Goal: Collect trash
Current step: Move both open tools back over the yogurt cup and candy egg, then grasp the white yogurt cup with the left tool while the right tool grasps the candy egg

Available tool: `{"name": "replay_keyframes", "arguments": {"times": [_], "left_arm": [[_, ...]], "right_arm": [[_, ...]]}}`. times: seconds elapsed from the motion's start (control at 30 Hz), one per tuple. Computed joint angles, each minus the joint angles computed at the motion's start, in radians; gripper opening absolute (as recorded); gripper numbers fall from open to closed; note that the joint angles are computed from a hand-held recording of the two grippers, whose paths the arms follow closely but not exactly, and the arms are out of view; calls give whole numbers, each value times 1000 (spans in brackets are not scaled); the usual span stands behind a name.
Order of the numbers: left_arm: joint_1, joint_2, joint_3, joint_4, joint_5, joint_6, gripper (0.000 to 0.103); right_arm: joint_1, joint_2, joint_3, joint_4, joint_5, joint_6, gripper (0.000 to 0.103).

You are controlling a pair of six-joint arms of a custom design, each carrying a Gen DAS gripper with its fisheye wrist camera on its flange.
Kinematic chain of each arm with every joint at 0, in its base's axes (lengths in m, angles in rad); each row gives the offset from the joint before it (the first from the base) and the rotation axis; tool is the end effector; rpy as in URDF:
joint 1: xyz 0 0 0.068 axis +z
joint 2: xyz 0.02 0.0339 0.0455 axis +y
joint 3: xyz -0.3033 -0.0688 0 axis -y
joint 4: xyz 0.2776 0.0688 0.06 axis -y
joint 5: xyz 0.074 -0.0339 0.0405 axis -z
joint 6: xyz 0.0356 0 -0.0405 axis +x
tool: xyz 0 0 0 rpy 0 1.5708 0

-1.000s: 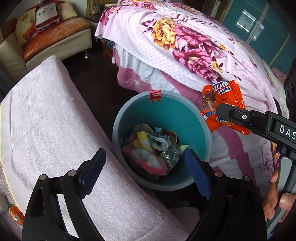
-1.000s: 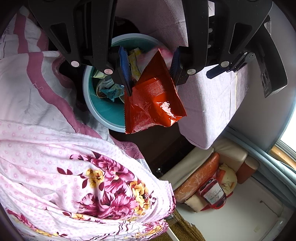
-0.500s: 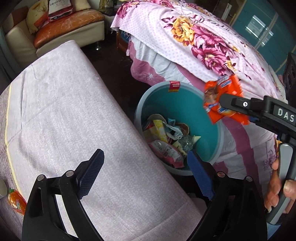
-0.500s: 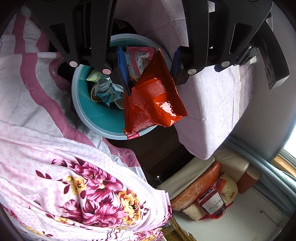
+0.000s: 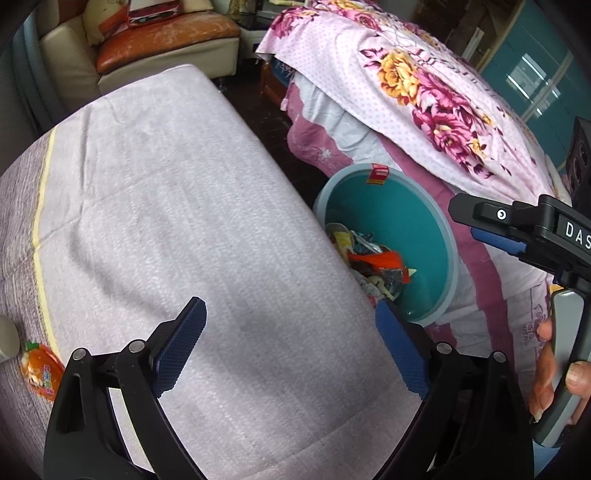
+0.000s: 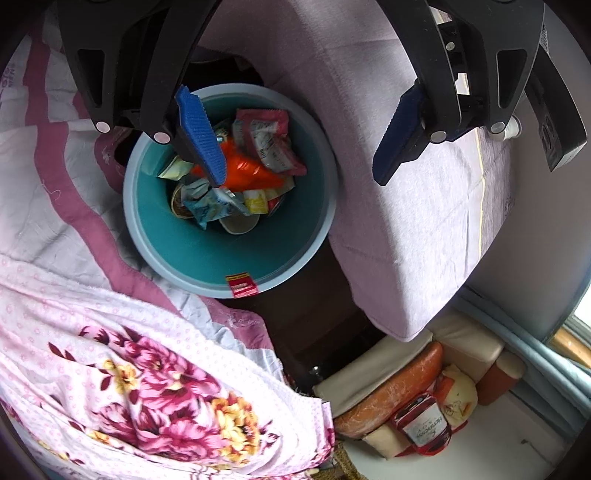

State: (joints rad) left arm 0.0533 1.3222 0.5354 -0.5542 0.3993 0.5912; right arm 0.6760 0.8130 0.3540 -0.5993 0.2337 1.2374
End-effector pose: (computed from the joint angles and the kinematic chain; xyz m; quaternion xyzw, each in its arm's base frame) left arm 0.2086 -0.0027 0.1493 0.2806 0.9326 -0.1513 0.1690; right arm 0.1146 0.0813 0.1699 0.2945 0.9150 0.1407 0.2372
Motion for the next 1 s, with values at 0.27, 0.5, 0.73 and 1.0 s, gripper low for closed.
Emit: {"name": "replay_keyframes", "arguments": {"times": [0.27,0.5,0.73,1.0], "left_arm": [[206,32,49,-79,52,126,93],[453,138,149,-144,75,249,93],[632,308,322,-190,65,198,93],[751,475,521,-198,69,29,93]], "right_arm": [[112,154,84,50,41,32,84],[179,339,207,108,19,15,84],[241,529,355,153,-6,-32,84],[260,744,546,154,-65,-106,84]]}}
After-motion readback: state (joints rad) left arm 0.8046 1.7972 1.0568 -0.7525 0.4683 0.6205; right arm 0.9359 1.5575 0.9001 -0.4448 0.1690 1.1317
